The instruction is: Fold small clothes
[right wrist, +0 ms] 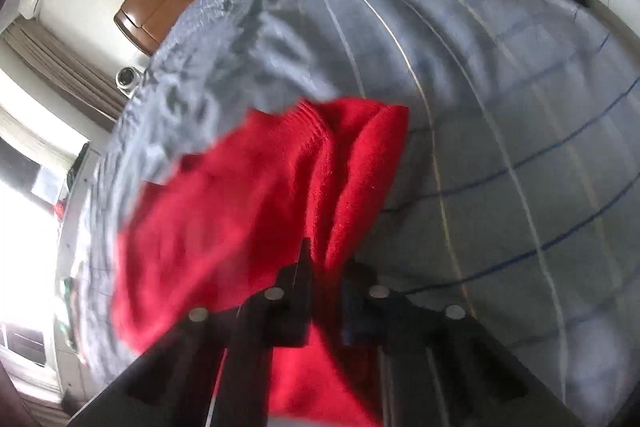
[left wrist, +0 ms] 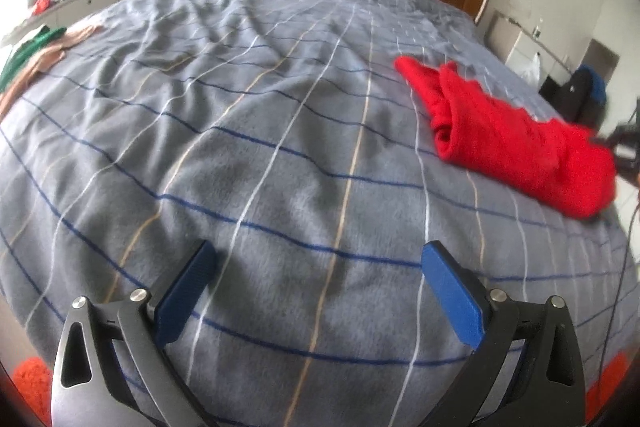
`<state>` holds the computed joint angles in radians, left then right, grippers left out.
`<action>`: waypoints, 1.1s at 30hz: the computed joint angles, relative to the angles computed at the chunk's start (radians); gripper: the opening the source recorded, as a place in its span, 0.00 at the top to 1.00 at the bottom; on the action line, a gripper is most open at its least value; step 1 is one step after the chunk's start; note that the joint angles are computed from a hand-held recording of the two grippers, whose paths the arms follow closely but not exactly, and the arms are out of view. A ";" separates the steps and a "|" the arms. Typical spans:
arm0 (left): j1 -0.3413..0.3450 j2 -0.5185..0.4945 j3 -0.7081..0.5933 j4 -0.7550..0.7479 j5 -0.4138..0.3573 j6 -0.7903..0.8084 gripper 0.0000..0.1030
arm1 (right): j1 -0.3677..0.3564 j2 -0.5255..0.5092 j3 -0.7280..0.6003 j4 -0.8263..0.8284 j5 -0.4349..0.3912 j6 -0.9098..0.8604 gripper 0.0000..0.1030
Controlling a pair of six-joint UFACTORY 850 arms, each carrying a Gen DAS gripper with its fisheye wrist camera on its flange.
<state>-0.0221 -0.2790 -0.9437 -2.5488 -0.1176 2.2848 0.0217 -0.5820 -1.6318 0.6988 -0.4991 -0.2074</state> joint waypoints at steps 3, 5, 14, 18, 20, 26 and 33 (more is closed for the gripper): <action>0.004 -0.002 -0.001 0.034 -0.010 -0.035 0.01 | 0.057 -0.004 -0.069 0.063 -0.012 -0.069 0.90; 0.011 0.005 0.007 0.092 -0.023 -0.094 0.01 | 0.126 -0.050 -0.185 -0.070 -0.045 0.034 0.90; 0.014 0.019 0.028 -0.001 -0.019 0.019 0.01 | 0.295 -0.414 -0.610 -0.120 -0.266 0.071 0.58; 0.030 0.020 0.030 0.168 -0.041 -0.144 0.01 | 0.266 -0.280 -0.410 0.234 -0.221 -0.242 0.52; 0.035 0.017 0.027 0.212 -0.048 -0.197 0.01 | 0.254 -0.212 -0.352 0.234 -0.185 -0.295 0.45; 0.023 0.008 0.015 0.174 -0.039 -0.176 0.01 | 0.277 -0.044 -0.119 -0.352 0.074 -0.043 0.45; 0.003 0.012 0.027 -0.135 -0.010 0.166 0.01 | 0.411 -0.112 -0.049 -0.735 0.151 0.252 0.56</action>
